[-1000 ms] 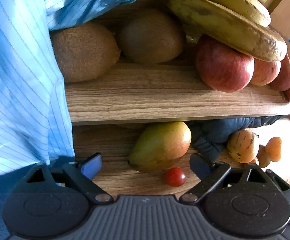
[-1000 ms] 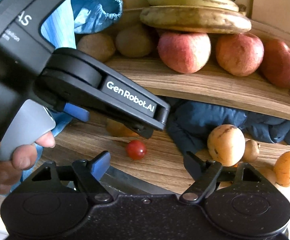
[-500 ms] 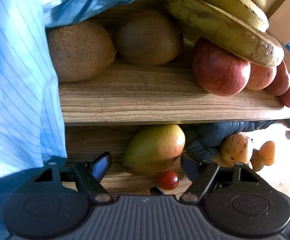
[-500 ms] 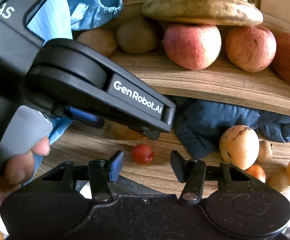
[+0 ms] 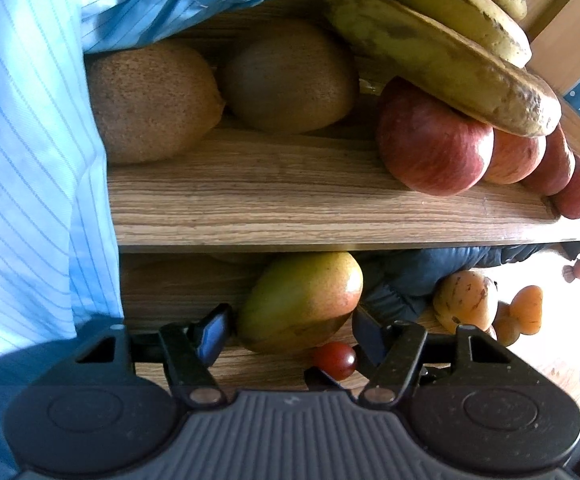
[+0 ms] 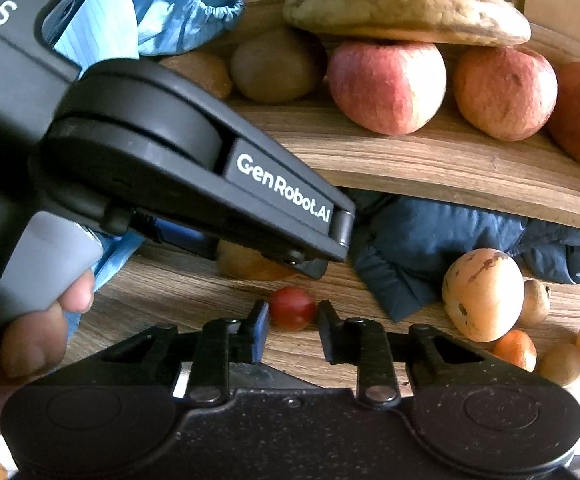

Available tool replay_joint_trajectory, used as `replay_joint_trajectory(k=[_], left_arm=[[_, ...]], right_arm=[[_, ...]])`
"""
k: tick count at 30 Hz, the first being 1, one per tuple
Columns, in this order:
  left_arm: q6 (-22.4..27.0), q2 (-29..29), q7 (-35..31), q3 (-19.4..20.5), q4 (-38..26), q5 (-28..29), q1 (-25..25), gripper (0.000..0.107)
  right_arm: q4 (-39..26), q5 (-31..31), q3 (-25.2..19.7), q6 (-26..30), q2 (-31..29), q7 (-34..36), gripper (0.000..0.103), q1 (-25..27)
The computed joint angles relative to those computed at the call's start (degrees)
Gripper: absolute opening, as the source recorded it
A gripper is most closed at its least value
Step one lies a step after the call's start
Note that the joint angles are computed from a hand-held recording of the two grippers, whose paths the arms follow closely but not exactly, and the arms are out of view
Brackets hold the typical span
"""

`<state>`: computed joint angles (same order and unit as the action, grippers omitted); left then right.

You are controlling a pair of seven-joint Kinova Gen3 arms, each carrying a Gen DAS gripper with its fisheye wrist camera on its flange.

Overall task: Organize fruits
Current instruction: 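Close the right tool on another cherry tomato while the left tool approaches the mango, then close the left tool on the green-red mango while the right tool holds the tomato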

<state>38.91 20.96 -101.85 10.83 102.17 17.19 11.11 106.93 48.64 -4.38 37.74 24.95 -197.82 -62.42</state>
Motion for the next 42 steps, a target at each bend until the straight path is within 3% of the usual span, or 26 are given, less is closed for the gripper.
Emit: replay_joint_trajectory(k=[18, 42], left_arm=[[-0.3, -0.7, 0.2, 0.0, 0.9, 0.4, 0.4, 0.059], [-2.2, 2.5, 5.2, 0.3, -2.3, -3.2, 3.4, 0.060]], right_arm=[[0.6, -1.7, -1.7, 2.7, -1.3, 0.3, 0.026, 0.1], [-1.3, -2.9, -2.2, 6.6, -0.2, -1.4, 0.026, -0.2]])
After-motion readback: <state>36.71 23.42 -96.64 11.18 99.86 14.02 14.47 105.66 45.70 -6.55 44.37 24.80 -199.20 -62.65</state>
